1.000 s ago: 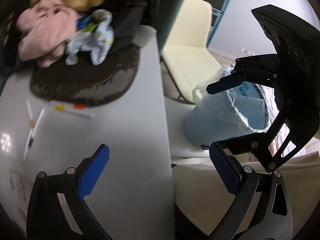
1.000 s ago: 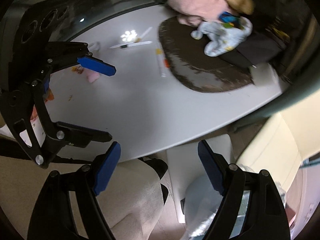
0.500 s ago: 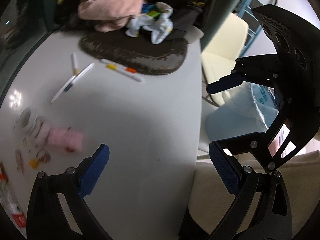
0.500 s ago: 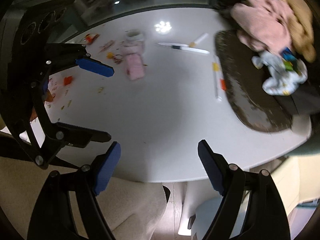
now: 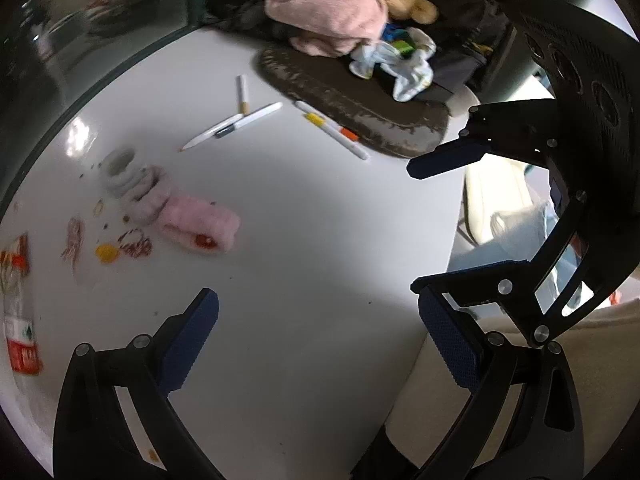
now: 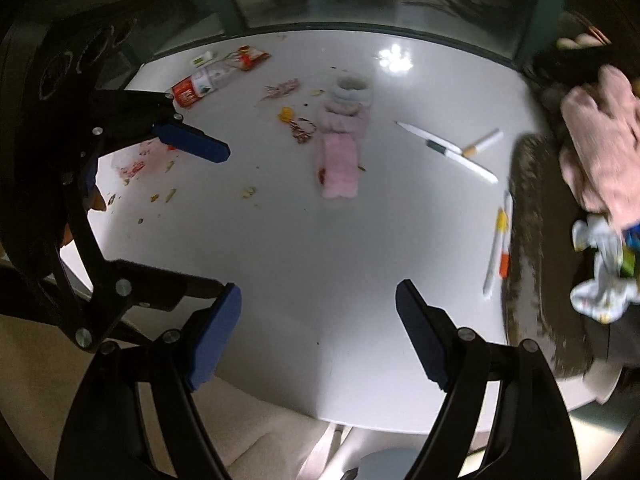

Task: Collect trash
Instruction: 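Move both tools back from the bin to the table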

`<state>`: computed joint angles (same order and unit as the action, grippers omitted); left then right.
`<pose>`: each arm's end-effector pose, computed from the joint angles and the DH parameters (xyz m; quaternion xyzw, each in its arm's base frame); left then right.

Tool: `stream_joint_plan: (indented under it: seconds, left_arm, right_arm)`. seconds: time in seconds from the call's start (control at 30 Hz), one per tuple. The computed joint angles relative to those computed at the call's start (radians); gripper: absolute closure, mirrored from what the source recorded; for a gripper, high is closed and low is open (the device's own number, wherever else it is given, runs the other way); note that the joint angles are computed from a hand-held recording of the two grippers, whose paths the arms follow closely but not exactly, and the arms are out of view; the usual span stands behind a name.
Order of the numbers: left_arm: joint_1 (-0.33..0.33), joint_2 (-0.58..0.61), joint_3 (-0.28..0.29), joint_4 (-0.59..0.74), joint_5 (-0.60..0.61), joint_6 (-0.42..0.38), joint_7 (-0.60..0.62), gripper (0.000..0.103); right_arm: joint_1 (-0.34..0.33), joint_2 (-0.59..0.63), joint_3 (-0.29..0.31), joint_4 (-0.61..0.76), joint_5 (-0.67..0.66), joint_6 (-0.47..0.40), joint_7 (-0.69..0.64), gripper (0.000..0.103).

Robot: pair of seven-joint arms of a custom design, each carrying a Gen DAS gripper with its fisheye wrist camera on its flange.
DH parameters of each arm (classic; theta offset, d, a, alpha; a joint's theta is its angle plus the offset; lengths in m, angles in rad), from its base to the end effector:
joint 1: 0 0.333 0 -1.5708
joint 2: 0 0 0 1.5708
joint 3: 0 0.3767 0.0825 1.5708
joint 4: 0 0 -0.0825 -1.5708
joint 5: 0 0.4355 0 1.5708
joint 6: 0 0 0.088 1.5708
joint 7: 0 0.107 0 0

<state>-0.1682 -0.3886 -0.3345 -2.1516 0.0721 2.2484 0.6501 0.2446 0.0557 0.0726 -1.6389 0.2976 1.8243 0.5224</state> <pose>0.4362 -0.2685 0.6450 -0.8021 0.5435 -0.2205 0.1123 0.6079 0.2233 0.6416 -0.9785 0.1289 0.0016 0.1609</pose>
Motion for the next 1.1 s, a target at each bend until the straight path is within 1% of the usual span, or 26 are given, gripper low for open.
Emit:
stream_joint_plan:
  seconds: [0.1, 0.27, 0.4, 0.57, 0.87, 1.03, 1.1]
  left_arm:
    - [0.011, -0.025, -0.010, -0.017, 0.009, -0.006, -0.045, 0.006]
    - [0.025, -0.062, -0.023, -0.046, 0.023, -0.019, -0.111, 0.006]
    - [0.028, -0.096, -0.028, -0.069, 0.029, -0.022, -0.132, 0.006]
    - [0.028, -0.146, -0.027, -0.109, 0.011, -0.036, -0.151, 0.006]
    - [0.037, -0.252, -0.035, -0.169, -0.008, -0.119, -0.150, 0.006]
    - [0.050, -0.333, -0.052, -0.219, -0.020, -0.151, -0.195, 0.006]
    - [0.057, -0.375, -0.063, -0.245, -0.030, -0.169, -0.234, 0.006]
  right_arm:
    - [0.009, 0.012, 0.009, 0.020, -0.004, -0.013, -0.019, 0.027]
    - [0.026, 0.015, 0.020, 0.017, -0.019, 0.004, -0.028, 0.027]
    - [0.040, -0.001, 0.026, -0.007, -0.021, 0.035, -0.007, 0.027]
    - [0.056, -0.011, 0.031, -0.025, -0.024, 0.052, -0.002, 0.027]
    - [0.093, -0.032, 0.044, -0.069, 0.004, 0.078, 0.026, 0.027]
    - [0.118, -0.040, 0.055, -0.089, 0.002, 0.097, 0.032, 0.027]
    - [0.129, -0.041, 0.060, -0.096, -0.002, 0.108, 0.039, 0.027]
